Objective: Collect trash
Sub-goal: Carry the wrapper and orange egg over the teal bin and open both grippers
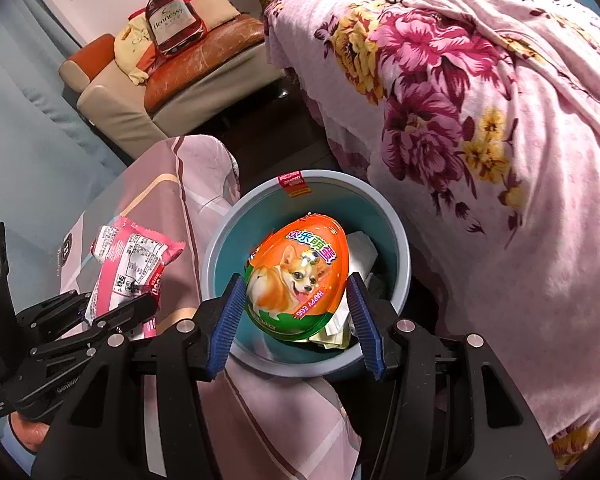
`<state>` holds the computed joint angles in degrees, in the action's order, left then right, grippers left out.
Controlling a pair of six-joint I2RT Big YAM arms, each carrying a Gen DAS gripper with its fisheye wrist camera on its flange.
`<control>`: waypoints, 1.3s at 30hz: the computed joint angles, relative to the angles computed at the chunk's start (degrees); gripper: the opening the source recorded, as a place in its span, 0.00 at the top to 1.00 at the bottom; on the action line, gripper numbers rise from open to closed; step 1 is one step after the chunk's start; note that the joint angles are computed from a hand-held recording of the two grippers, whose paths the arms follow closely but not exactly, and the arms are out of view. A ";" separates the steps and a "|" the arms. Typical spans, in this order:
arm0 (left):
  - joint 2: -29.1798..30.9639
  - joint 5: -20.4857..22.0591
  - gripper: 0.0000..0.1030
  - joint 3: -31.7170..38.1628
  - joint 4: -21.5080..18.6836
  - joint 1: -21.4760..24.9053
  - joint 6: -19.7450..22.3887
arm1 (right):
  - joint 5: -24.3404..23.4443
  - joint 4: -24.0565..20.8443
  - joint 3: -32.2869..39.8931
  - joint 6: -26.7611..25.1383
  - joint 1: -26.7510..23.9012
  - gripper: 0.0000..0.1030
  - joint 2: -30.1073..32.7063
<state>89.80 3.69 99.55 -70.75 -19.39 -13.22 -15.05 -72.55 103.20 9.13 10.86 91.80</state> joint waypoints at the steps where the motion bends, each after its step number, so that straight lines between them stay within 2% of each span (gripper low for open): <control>1: 0.14 0.15 0.71 0.06 0.09 0.06 0.03 | -0.03 0.06 0.03 0.14 0.04 0.51 0.10; 3: 0.28 0.30 0.71 0.10 0.18 0.11 0.00 | -0.15 0.12 0.13 0.49 0.03 0.46 0.37; 4: 0.24 0.25 0.71 0.09 0.14 0.08 -0.06 | 0.04 0.30 0.01 0.80 -0.04 0.39 0.33; 17: 0.98 1.80 0.71 0.26 1.17 -0.31 -0.33 | 3.54 0.18 0.53 0.79 -0.37 0.25 -0.88; 25: 1.74 2.89 0.71 0.97 1.75 -1.03 -0.17 | 5.65 -1.38 0.98 0.79 -0.77 0.20 -1.40; 39: 4.35 5.15 0.71 3.49 2.58 -2.05 -0.06 | 9.26 -3.12 2.18 0.93 -1.28 0.19 -1.86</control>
